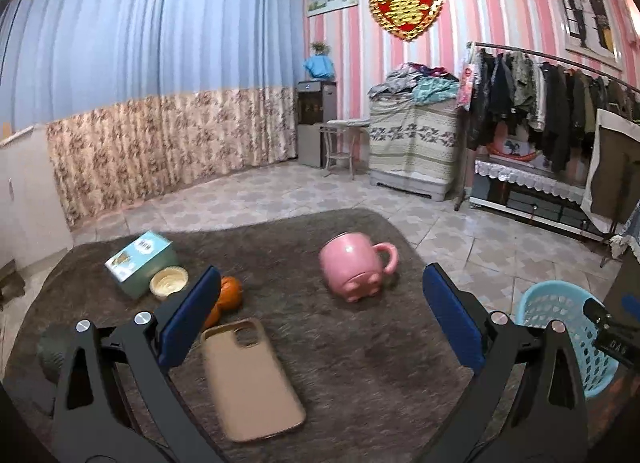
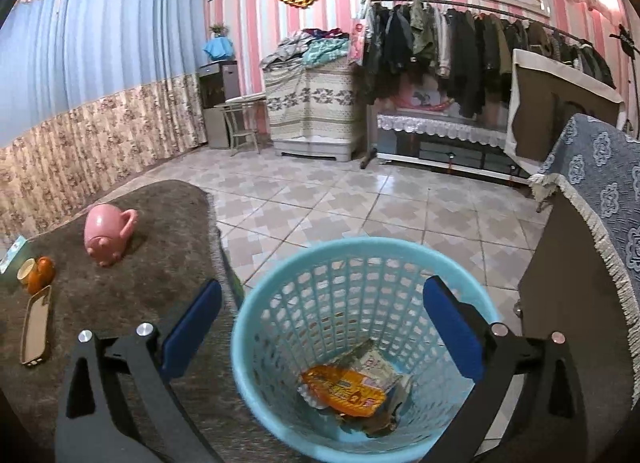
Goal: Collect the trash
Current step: 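Move both tools back over the rug toward the orange peels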
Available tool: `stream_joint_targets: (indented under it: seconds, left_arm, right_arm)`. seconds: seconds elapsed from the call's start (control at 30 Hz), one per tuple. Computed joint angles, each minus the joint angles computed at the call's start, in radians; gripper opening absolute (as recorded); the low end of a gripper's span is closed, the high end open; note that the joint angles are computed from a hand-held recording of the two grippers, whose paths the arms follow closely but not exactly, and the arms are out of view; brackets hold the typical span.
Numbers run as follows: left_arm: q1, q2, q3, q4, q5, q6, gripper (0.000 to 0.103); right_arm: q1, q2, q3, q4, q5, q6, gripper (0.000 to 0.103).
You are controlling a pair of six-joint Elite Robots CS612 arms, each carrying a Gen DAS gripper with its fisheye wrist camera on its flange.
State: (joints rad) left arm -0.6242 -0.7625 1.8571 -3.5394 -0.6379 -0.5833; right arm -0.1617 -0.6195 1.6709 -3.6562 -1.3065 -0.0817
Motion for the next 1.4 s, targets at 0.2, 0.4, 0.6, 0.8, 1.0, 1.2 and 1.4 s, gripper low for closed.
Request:
stream_joint_targets:
  seconds: [0.2,0.4,0.6,0.8,1.0,1.2,1.4]
  left_arm:
    - [0.014,-0.038,0.080,0.041,0.035,-0.056,0.098]
    - [0.033,-0.071,0.153,0.021,0.036,-0.067,0.098]
    - [0.053,-0.097,0.208,0.005,0.062,-0.081,0.098]
    - [0.079,-0.108,0.231,0.014,0.069,-0.118,0.098]
    - [0.105,-0.102,0.229,0.043,0.048,-0.146,0.098]
    - [0.133,-0.086,0.223,0.029,0.008,-0.163,0.098]
    - [0.171,-0.056,0.180,0.076,-0.087,-0.201,0.098]
  right_arm:
    - [0.019,-0.012,0.024,-0.022,0.047,-0.067,0.099]
    - [0.029,-0.027,0.049,-0.038,0.118,-0.106,0.099]
    - [0.045,-0.039,0.054,-0.020,0.150,-0.110,0.099]
    - [0.078,-0.047,0.035,0.038,0.142,-0.185,0.099]
    - [0.110,-0.034,-0.004,0.080,0.174,-0.219,0.099]
    - [0.152,-0.017,-0.045,0.194,0.186,-0.278,0.099]
    - [0.185,0.012,-0.087,0.226,0.162,-0.319,0.099]
